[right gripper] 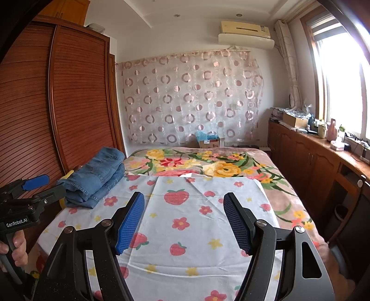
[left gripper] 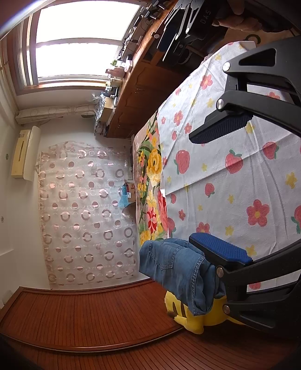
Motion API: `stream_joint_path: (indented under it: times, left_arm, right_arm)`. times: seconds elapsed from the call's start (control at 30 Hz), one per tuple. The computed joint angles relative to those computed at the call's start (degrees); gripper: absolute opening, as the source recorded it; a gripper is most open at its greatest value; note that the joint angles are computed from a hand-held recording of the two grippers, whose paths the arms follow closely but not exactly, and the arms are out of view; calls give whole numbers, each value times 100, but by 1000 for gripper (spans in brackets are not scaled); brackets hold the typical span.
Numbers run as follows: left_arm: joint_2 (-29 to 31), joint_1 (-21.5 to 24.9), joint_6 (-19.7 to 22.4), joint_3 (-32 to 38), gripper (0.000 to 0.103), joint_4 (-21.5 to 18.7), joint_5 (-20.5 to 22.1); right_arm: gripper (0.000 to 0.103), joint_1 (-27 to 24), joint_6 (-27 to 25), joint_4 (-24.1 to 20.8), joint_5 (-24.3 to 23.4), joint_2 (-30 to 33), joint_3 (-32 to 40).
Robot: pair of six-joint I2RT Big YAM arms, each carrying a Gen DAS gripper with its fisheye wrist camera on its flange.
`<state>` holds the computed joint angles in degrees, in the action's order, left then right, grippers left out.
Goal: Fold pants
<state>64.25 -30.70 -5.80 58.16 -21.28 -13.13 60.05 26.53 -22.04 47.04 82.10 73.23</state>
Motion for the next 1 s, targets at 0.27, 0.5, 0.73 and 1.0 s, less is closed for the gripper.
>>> stream_joint_path:
  times: [0.27,0.5,0.73,1.0]
  left_arm:
    - [0,-4,-1,-11,80,14,-5]
    - [8,0,4,-13,80,23,-1]
    - [-5,3,3,-38,80,41,1]
    - [-3,3,8,-47,80,63,1]
  right_arm:
    - [73,-6,-6,12,-10,-13,-14]
    - [73,-9,7,-18,18,4,11]
    - [73,-1,25,-8,24,6,5]
    - [73,21,41,-32,37,43,38]
